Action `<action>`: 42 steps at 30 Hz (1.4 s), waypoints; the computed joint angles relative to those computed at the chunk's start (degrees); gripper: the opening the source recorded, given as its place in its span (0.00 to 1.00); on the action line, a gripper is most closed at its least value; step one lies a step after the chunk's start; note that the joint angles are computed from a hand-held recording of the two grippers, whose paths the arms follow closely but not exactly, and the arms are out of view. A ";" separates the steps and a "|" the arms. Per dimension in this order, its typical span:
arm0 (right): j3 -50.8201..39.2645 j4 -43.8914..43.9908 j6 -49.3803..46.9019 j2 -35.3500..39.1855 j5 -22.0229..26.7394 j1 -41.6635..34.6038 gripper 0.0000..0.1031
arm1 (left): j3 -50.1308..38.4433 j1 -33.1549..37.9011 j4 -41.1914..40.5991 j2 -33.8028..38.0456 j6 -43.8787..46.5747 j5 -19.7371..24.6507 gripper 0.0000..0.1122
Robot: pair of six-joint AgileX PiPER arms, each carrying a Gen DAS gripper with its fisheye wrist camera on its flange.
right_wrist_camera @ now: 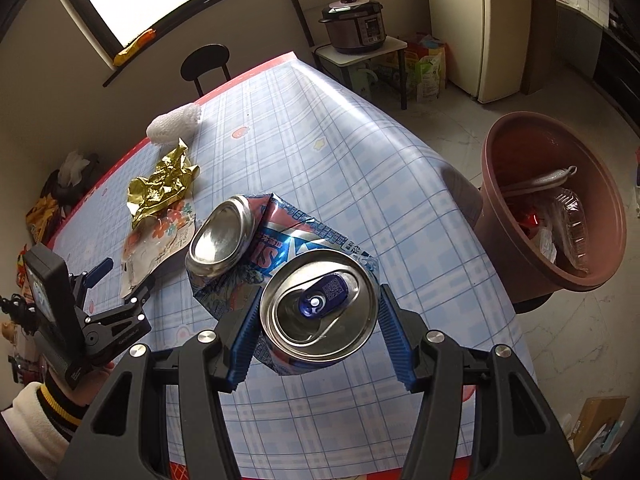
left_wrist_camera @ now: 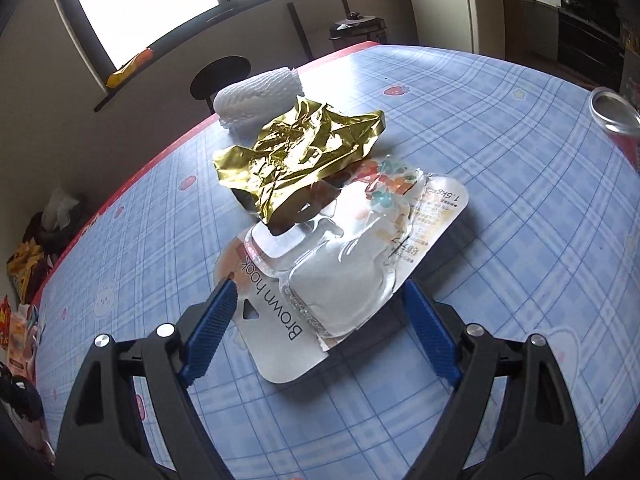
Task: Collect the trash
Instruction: 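Close the left tool on the gold foil while the right tool holds the can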
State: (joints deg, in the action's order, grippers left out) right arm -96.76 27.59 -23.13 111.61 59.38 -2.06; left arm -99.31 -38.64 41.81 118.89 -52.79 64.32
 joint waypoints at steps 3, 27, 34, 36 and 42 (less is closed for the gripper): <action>-0.61 -0.14 0.32 0.38 0.35 -0.46 0.54 | -2.23 0.12 1.49 2.01 2.04 0.19 0.75; -5.29 5.12 -0.99 0.77 4.42 -3.43 0.54 | 14.36 7.21 -5.78 -18.02 -14.22 -16.57 0.42; -8.08 3.21 0.64 3.21 5.05 -3.03 0.54 | 4.98 21.31 -20.37 -11.43 -5.33 -22.78 0.52; -9.74 2.46 1.30 4.49 5.47 -2.87 0.54 | 0.55 24.86 -24.64 -7.45 -2.12 -22.69 0.54; -16.18 0.11 3.22 8.73 7.09 -2.33 0.54 | -12.95 30.13 -32.54 4.97 5.50 -19.96 0.54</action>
